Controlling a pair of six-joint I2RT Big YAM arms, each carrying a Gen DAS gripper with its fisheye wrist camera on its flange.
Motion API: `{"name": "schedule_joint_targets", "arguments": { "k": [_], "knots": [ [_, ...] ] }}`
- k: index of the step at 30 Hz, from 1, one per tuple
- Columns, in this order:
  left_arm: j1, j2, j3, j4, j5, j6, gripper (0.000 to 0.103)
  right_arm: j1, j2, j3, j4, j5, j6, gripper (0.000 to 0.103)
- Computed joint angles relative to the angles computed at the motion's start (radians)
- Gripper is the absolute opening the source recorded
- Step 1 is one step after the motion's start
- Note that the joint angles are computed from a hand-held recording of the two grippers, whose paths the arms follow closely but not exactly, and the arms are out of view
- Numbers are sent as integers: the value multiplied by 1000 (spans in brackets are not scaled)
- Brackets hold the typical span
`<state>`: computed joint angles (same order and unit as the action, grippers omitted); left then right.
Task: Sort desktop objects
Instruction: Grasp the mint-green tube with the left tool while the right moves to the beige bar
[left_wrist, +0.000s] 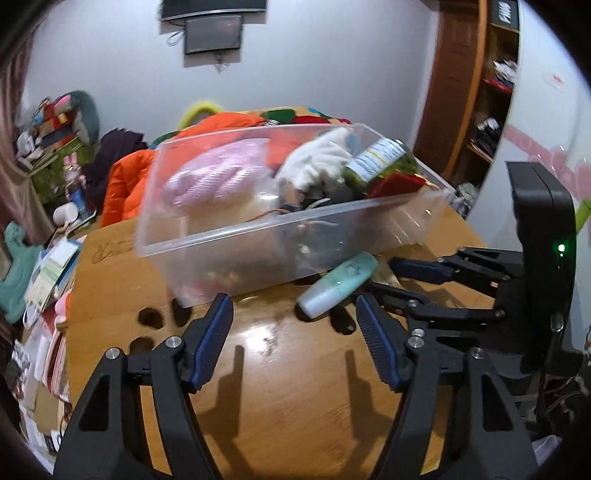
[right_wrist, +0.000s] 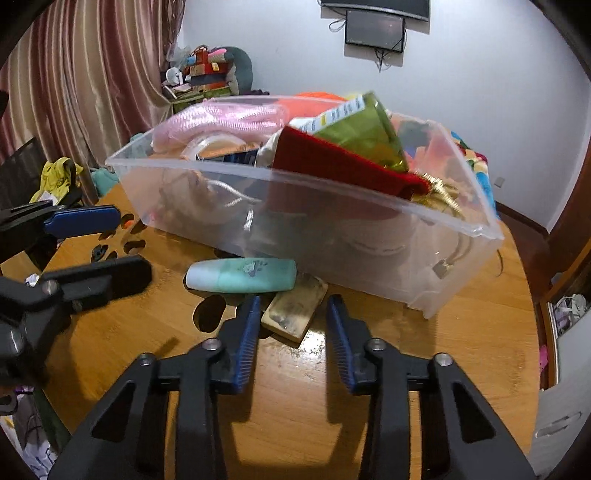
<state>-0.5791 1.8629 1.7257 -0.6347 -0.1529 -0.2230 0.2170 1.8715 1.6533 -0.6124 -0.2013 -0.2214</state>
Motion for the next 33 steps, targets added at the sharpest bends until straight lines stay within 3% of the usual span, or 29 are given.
{"name": "schedule_joint_targets", "arguments": {
  "k": [4,9,19,27,30,33],
  "knots": [
    [-13,49,64,-32,14,47,64,-6,-7,-13,10,-17,-10,27],
    [-7,103,140,-90,51,37,63,-27,-20,-35,16,-41,-13,23],
    [-35,187,257,-149,0,69,62,-75,-57,-90,30,-48,-24,23],
    [-52,233,340,-193,8,44,62,-93,-71,-107,30,-66,-2,23],
    [-53,248,372,-210,40,30,66,-99,-74,-112,30,-75,3,23],
    [-58,264,399,-230,27,33,73,-97,-75,-110,31,-61,5,23]
  ]
}}
